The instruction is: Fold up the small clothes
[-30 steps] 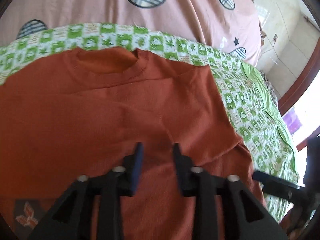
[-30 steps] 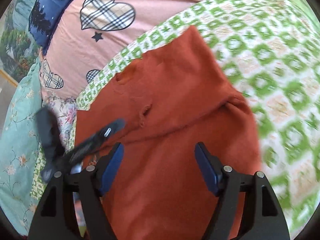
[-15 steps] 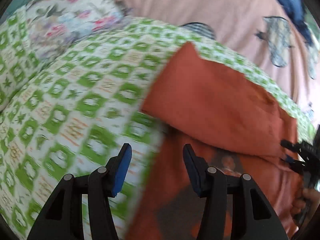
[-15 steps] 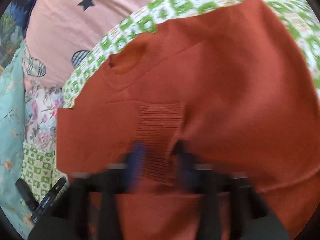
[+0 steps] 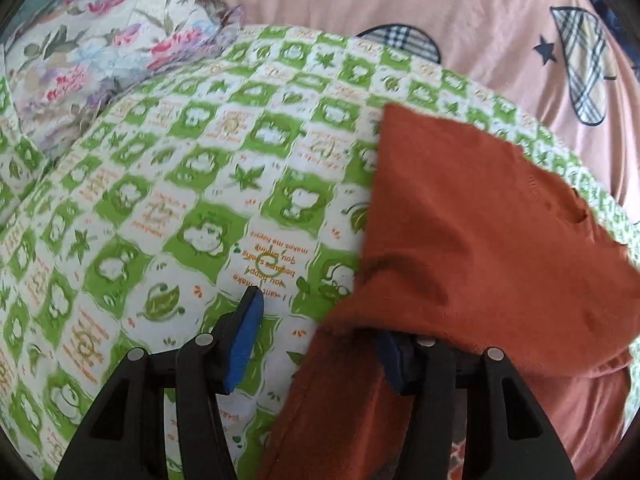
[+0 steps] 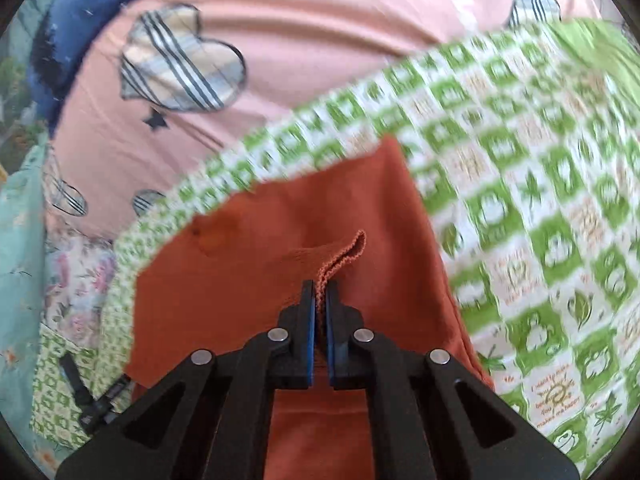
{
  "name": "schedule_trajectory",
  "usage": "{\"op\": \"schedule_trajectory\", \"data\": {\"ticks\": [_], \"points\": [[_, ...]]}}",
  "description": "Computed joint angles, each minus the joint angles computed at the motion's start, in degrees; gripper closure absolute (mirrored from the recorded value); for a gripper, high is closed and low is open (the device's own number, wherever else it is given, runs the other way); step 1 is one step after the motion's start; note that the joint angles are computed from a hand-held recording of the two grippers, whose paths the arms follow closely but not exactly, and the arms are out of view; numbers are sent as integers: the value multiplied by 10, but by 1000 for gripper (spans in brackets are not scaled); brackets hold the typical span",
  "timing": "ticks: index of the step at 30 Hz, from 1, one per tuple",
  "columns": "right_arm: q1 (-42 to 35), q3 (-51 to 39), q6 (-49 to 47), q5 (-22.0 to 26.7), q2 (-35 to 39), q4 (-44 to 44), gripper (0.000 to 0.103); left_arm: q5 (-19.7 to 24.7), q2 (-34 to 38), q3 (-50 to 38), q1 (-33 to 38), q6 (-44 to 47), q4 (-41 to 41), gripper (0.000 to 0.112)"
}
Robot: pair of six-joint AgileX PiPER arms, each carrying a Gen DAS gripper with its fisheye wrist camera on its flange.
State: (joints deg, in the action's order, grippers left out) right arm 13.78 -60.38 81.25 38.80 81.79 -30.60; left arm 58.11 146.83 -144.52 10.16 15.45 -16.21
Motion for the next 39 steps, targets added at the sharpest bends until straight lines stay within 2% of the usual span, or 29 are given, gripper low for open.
{"op": "schedule_trajectory", "data": {"ticks": [3, 4, 8, 9, 11, 13, 14, 17, 18, 19, 20, 21, 23, 24, 26, 27, 28, 29, 30, 33, 37, 38, 39], "points": [[-6, 24, -10, -31, 19, 24, 98, -36, -21, 46, 6, -6, -9, 58], [-4, 26, -7, -39, 20, 24, 98, -32, -17, 37, 13, -19, -13, 58], [16, 16, 20, -33, 22, -19, 98, 43, 50, -90, 41, -54, -60, 59], [16, 18, 12, -27, 27, -30, 98, 50, 56, -102, 42, -54, -64, 59], [6, 5, -24, -1, 50, 0, 98, 38, 48, -84, 39, -50, -62, 59], [10, 2, -7, 49, 54, 2, 98, 30, 41, -70, 36, -48, -59, 58], [30, 1, 35, 85, 48, -31, 97, 18, 30, -46, 37, -41, -63, 59], [91, -6, 119, 129, 32, -115, 97, 19, 35, -56, 37, -41, -64, 58], [94, -8, 110, 112, 34, -118, 97, 9, 27, -39, 35, -39, -63, 58], [93, -18, 78, 72, 47, -102, 97, -10, 7, 0, 37, -26, -66, 58], [79, -24, 39, 30, 61, -68, 97, -26, -6, 28, 34, -22, -61, 58], [68, -33, 3, 11, 82, -34, 97, -34, -13, 41, 32, -22, -56, 58], [49, -54, -45, 29, 127, 17, 97, -37, -16, 48, 32, -18, -58, 58], [41, -47, -43, 28, 135, 23, 103, -32, -14, 44, 35, -14, -66, 58], [29, 8, 4, -6, 98, 15, 103, -12, -4, 23, 43, -8, -82, 58], [34, 16, 21, 6, 85, 6, 103, -3, -2, 18, 46, -2, -85, 58], [49, 17, 43, 40, 70, -10, 102, -3, -8, 27, 47, 8, -87, 58], [66, 17, 58, 72, 54, -24, 97, -13, -21, 52, 49, 23, -93, 58], [77, 20, 66, 85, 42, -31, 97, -20, -36, 78, 51, 37, -100, 58], [108, 54, 84, 91, -17, -38, 97, -22, -77, 147, 65, 86, -129, 58], [184, 91, 121, 119, -84, -43, 96, 17, -131, 233, 97, 161, -179, 57], [203, 95, 132, 126, -93, -44, 93, 26, -152, 266, 107, 190, -189, 57], [243, 107, 161, 143, -112, -52, 82, 30, -174, 300, 116, 220, -199, 56]]}}
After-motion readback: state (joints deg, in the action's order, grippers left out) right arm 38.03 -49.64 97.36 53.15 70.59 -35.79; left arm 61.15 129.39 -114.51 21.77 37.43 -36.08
